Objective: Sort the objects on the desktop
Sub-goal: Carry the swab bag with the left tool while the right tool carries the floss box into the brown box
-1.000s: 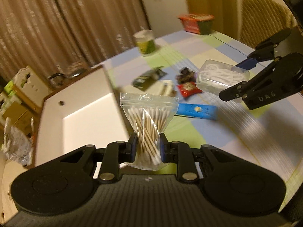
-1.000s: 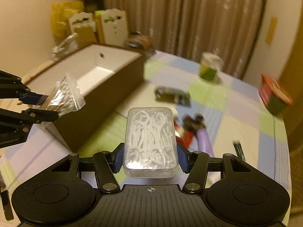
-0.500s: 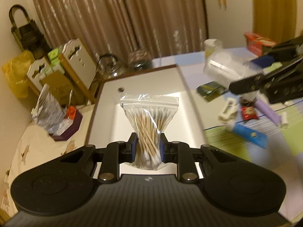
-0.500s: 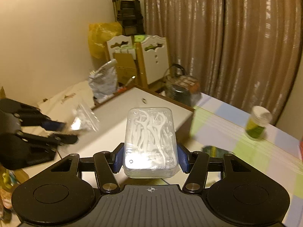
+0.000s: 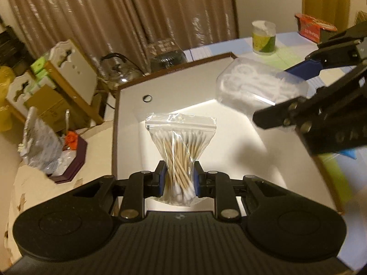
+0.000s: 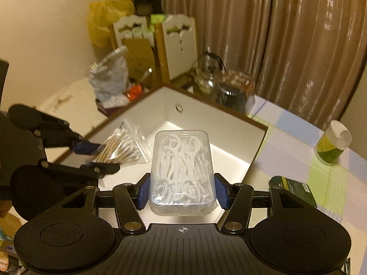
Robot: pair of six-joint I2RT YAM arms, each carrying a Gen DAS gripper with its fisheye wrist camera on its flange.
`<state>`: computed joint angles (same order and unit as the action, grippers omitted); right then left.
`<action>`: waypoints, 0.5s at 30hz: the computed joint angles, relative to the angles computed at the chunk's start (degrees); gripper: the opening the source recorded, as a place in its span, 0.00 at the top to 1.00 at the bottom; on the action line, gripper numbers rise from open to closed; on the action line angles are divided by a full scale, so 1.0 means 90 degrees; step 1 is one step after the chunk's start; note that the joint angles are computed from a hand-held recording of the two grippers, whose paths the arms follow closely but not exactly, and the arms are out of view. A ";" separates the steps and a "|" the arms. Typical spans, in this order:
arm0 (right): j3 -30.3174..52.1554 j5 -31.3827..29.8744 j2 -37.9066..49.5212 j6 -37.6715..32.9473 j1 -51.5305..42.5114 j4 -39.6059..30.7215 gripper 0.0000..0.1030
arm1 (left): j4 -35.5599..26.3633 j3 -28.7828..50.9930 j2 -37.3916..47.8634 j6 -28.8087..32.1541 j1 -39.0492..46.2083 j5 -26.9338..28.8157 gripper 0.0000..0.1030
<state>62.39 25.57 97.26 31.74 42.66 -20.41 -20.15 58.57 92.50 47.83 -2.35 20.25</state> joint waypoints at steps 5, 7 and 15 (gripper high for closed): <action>0.0254 -0.0095 0.0554 0.0077 -0.0145 -0.0106 0.46 | 0.0044 0.0524 0.0887 0.0237 -0.0026 0.0053 0.81; 0.0306 -0.0151 0.0718 0.0071 -0.0201 -0.0107 0.46 | 0.0052 0.0670 0.1136 0.0289 -0.0027 0.0071 0.80; 0.0573 -0.0290 0.1191 -0.0121 -0.0359 -0.0126 0.46 | -0.0006 0.1114 0.1719 0.0329 0.0021 0.0147 0.79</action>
<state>67.55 22.96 107.98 30.65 39.43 -21.55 -20.20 68.60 107.98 50.79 -2.15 21.57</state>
